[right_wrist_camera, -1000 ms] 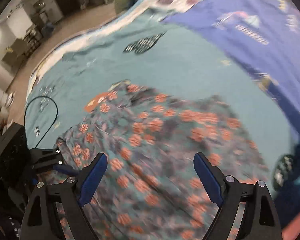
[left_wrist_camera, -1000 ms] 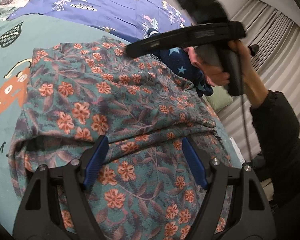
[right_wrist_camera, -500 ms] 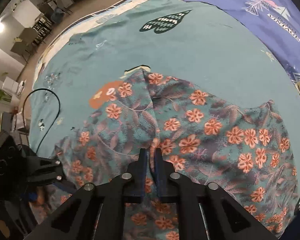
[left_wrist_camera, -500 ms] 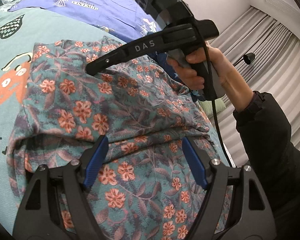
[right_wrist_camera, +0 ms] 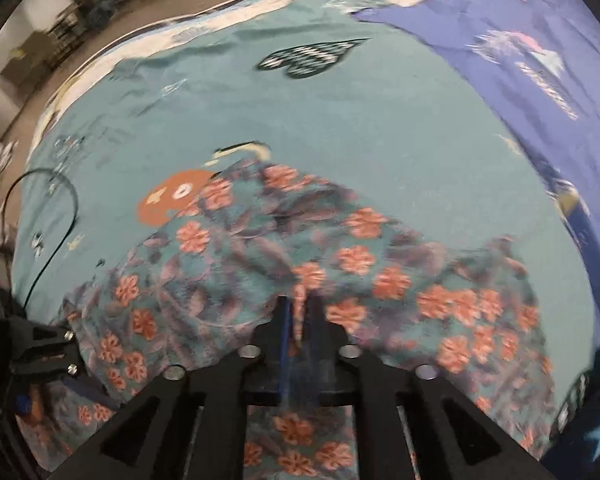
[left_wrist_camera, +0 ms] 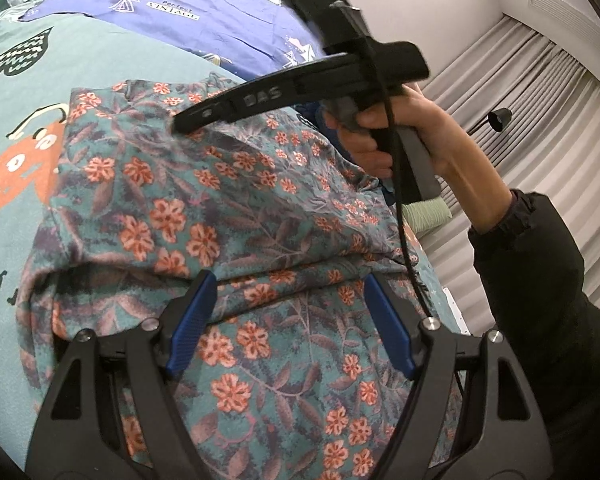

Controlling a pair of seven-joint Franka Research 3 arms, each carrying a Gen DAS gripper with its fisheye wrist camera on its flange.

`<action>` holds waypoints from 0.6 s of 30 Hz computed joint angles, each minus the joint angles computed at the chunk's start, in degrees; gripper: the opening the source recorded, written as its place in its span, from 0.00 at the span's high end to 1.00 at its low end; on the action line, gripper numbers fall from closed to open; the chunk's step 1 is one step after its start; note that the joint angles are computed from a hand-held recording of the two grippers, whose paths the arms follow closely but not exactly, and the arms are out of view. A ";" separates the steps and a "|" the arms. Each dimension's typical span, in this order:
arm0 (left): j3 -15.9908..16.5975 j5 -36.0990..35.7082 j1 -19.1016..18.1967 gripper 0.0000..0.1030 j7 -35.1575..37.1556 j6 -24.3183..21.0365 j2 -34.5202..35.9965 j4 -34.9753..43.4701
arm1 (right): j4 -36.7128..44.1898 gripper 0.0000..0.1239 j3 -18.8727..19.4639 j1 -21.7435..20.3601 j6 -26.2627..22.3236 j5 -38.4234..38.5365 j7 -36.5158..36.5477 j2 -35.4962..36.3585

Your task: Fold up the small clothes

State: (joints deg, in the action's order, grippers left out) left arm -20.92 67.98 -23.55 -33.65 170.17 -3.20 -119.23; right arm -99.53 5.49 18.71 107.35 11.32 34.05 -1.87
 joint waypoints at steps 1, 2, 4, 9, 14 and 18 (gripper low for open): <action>-0.01 -1.70 -0.22 0.26 0.76 -0.64 -0.67 -0.54 | -0.69 0.80 -0.09 -0.14 1.78 -0.50 1.37 -0.77; -0.12 -3.99 -0.47 0.26 1.92 -1.56 -1.78 -1.27 | -1.40 0.79 -0.52 -0.57 3.16 0.28 2.52 -2.10; -0.51 -6.96 -0.47 0.26 4.08 -2.27 -3.94 -2.65 | -0.70 0.78 -2.19 -1.81 0.78 5.57 1.57 -3.68; -3.88 -18.00 -2.07 0.26 13.61 -16.15 -15.47 -6.98 | -6.06 0.54 -9.71 -7.69 0.96 23.67 -0.01 -14.85; -11.11 -25.42 -2.84 0.24 20.46 -37.54 -24.97 -4.65 | -14.18 0.26 -16.72 -14.80 6.13 27.50 -1.68 -30.36; -17.77 -26.63 -1.57 0.15 20.59 -52.61 -24.95 1.67 | -19.50 0.17 -19.83 -20.81 11.81 23.79 -0.62 -40.78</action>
